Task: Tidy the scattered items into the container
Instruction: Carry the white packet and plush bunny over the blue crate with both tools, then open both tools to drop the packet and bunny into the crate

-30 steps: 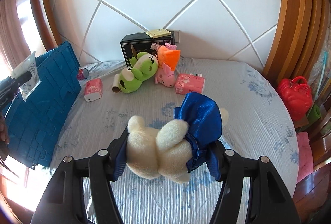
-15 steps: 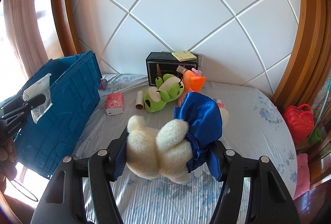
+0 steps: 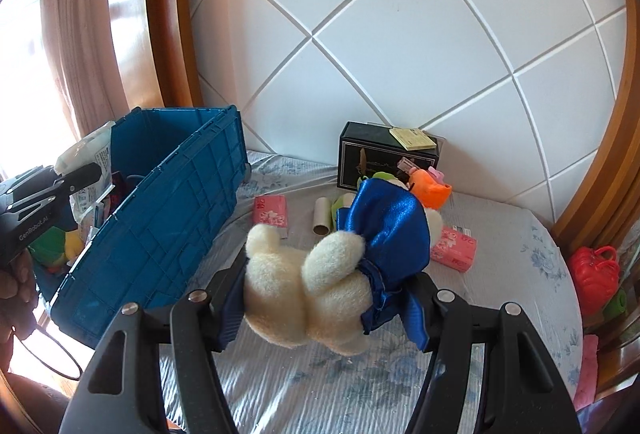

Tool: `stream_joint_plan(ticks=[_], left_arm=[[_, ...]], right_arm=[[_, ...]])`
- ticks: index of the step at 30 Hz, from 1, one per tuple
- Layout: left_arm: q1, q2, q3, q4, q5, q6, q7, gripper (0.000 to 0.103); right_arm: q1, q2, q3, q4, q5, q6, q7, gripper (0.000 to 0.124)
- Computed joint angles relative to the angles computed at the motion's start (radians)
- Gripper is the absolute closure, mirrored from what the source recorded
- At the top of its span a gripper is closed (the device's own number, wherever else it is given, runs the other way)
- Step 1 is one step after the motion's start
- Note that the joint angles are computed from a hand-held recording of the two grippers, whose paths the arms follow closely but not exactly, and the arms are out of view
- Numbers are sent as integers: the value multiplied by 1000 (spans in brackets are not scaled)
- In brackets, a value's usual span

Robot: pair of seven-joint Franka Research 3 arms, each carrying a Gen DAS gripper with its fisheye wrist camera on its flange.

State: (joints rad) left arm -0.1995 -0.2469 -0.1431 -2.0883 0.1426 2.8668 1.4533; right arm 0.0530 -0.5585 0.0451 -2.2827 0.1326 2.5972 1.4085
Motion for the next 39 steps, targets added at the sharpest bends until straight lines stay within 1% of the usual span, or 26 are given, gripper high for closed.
stream_joint_plan(ticks=[12, 19, 23, 30, 33, 36, 39], left_arm=[[41, -32, 82, -30, -52, 9, 98, 77], [67, -17, 121, -19, -109, 7, 168, 77], [89, -3, 147, -10, -153, 9, 205, 77], [175, 46, 163, 42, -166, 6, 208, 77], [207, 87, 167, 90, -173, 4, 222, 77], [232, 136, 168, 151, -194, -3, 252, 77], [257, 180, 156, 210, -222, -19, 283, 77]], right_arm=[[90, 135, 69, 106, -10, 41, 47, 61], [155, 273, 99, 249, -49, 50, 58, 61], [203, 379, 94, 375, -53, 28, 33, 61], [282, 607, 90, 655, -106, -44, 1, 61], [318, 708, 83, 786, -100, -86, -13, 61], [353, 784, 73, 889, -100, -106, -26, 61], [385, 855, 60, 992, -110, -144, -26, 61]])
